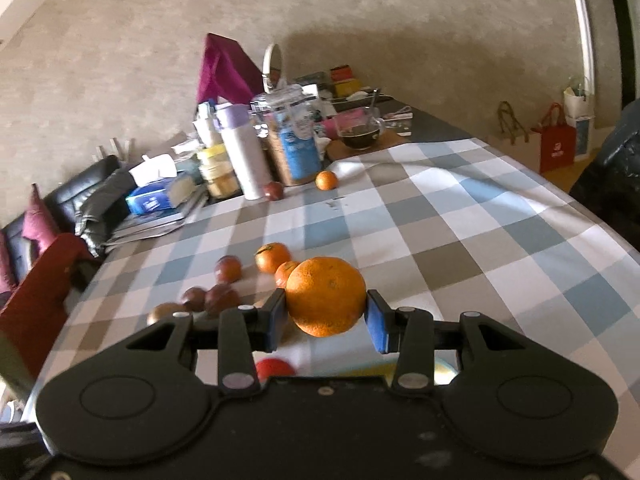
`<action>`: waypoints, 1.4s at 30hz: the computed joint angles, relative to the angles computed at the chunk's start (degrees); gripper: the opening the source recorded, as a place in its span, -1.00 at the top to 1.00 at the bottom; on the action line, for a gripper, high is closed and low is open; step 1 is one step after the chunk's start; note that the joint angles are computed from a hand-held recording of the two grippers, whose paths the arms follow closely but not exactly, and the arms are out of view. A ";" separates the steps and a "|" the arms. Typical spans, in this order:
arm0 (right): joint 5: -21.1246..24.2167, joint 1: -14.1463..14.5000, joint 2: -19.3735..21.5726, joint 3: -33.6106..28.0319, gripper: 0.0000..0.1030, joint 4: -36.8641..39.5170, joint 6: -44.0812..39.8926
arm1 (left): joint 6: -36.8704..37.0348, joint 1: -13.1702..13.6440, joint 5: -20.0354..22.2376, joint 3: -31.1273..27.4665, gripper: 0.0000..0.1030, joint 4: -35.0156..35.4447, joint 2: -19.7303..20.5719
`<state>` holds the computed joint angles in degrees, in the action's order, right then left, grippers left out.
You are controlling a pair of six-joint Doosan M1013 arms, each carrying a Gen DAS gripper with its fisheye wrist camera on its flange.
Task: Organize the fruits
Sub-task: 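Carry the tomato and mandarin over the gold tray and open both tools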
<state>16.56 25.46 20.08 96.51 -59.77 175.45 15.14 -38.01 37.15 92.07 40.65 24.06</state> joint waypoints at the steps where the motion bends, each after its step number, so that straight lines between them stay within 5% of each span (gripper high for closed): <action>1: -0.38 0.10 -0.64 0.80 0.14 0.75 -0.86 | 0.02 -0.25 0.46 0.05 0.18 0.16 0.02; 9: 2.23 0.39 -4.01 4.95 0.14 17.56 -19.04 | 4.97 -1.24 1.84 0.14 0.18 -4.81 0.27; 15: 8.38 1.98 -5.39 7.34 0.14 17.27 -24.70 | 8.98 -1.87 3.74 -0.33 0.18 -7.58 0.75; 25: 8.10 1.31 -6.38 7.81 0.14 30.39 -39.11 | 15.92 -2.04 4.97 -0.49 0.18 -13.67 0.64; 38: 10.17 0.27 -5.71 5.91 0.13 42.73 -50.59 | 14.81 -2.10 5.07 -0.16 0.11 -11.51 0.01; 42: 8.83 0.58 -6.06 6.38 0.14 39.60 -47.05 | 15.69 -2.03 5.08 -0.32 0.11 -12.19 0.02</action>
